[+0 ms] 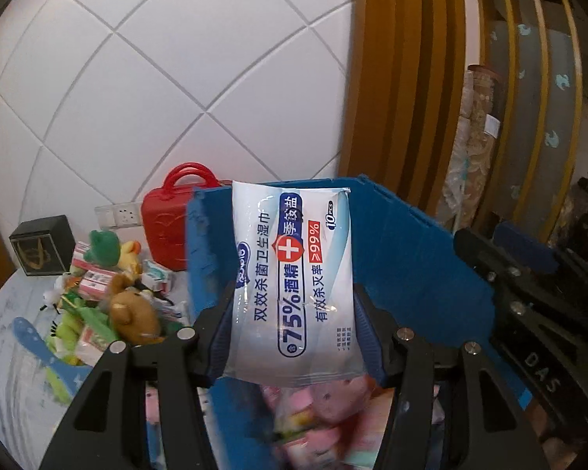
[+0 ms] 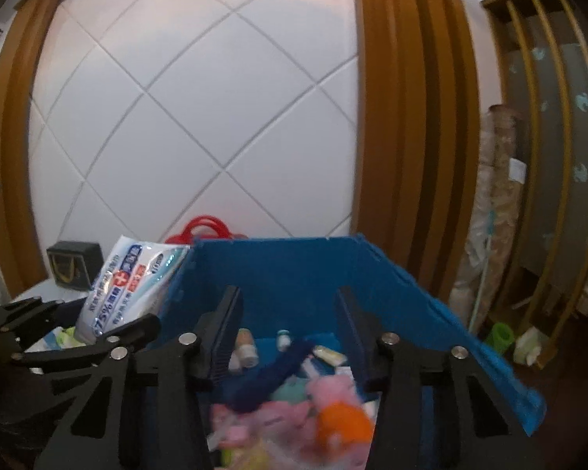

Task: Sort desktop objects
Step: 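Lift both packs and carry them over the blue crate, then open both grippers to drop the packs into the crate, then withdraw both grippers from the crate toward the remaining pile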

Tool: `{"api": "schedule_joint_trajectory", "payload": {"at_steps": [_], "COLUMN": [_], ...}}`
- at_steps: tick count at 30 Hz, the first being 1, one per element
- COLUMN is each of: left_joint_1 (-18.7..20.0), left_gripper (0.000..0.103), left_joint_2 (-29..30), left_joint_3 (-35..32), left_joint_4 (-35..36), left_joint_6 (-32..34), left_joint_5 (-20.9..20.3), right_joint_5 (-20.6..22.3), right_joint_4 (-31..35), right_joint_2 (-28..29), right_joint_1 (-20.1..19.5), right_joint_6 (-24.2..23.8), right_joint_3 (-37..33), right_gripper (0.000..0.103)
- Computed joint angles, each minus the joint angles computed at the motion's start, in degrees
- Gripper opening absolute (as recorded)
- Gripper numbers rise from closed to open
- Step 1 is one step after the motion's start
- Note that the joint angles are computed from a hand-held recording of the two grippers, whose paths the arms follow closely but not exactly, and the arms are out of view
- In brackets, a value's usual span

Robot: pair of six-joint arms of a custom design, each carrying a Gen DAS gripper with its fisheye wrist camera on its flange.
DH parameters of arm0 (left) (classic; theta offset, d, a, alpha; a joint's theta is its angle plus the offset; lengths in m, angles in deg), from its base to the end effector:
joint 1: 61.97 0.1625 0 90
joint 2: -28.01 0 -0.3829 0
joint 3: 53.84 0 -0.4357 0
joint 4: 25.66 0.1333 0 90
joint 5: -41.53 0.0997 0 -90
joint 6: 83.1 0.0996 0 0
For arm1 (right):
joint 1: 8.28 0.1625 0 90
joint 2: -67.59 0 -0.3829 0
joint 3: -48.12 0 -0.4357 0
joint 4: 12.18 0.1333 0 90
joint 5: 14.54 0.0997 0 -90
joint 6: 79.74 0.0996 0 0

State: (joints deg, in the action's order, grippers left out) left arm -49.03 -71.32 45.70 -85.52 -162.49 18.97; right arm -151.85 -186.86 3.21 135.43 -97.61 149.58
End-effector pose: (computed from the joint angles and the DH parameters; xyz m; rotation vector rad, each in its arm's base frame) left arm -0.3787 -0.3182 0.4554 0.3386 2.1147 -1.2603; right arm 0.5436 -0.3246 0.2731 0.9842 -2.1246 1.2747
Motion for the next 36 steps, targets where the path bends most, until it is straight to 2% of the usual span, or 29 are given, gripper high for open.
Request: {"api": "schedule_joint_trajectory", "payload": {"at_steps": [3, 7, 11, 14, 16, 20, 22, 23, 25, 28, 36], "left_joint_1": [2.7, 4.1, 3.9, 3.8, 3.8, 3.4, 3.1, 3.0, 2.7, 2.1, -0.2], "left_gripper": [0.054, 0.054, 0.055, 0.062, 0.075, 0.077, 0.078, 0.078, 0.078, 0.078, 0.078], "left_joint_2": [3.8, 7.3, 10.0, 11.5, 12.0, 12.9, 13.3, 13.5, 13.6, 14.0, 13.3], "left_joint_3": [-0.6, -1.9, -3.2, -4.3, -4.8, -5.2, -5.3, -5.4, -5.2, -5.5, -5.6], "left_joint_4": [-6.2, -5.1, -0.6, 2.8, 4.4, 6.2, 7.1, 7.7, 8.8, 11.1, 17.4], "left_joint_6": [2.9, 0.7, -3.2, -6.9, -8.8, -11.1, -12.2, -12.6, -13.6, -15.6, -22.8], "left_joint_5": [-1.6, -3.9, -5.1, -6.0, -6.2, -6.9, -7.2, -7.3, -7.5, -7.3, -7.4], "right_joint_5": [3.0, 5.8, 8.7, 9.7, 10.1, 8.8, 7.6, 7.8, 9.0, 8.6, 9.8], "right_joint_4": [2.8, 6.0, 8.9, 10.7, 11.5, 10.6, 10.3, 10.1, 10.1, 8.5, 8.2], "right_joint_2": [-2.4, -5.1, -7.9, -9.1, -9.8, -10.5, -10.6, -11.0, -11.8, -12.0, -13.6], "right_joint_1": [-3.6, -6.6, -9.1, -10.2, -10.6, -10.7, -10.9, -11.1, -11.3, -10.7, -10.1], "right_joint_6": [-1.6, -2.9, -2.0, -1.3, -1.4, -2.5, -2.7, -2.7, -2.6, -4.5, -5.4], "right_joint_3": [-0.2, 1.4, 3.7, 4.7, 5.0, 5.7, 5.9, 6.2, 6.6, 7.2, 8.6], "right_gripper": [0.046, 0.047, 0.047, 0.054, 0.061, 0.072, 0.085, 0.088, 0.102, 0.103, 0.103]}}
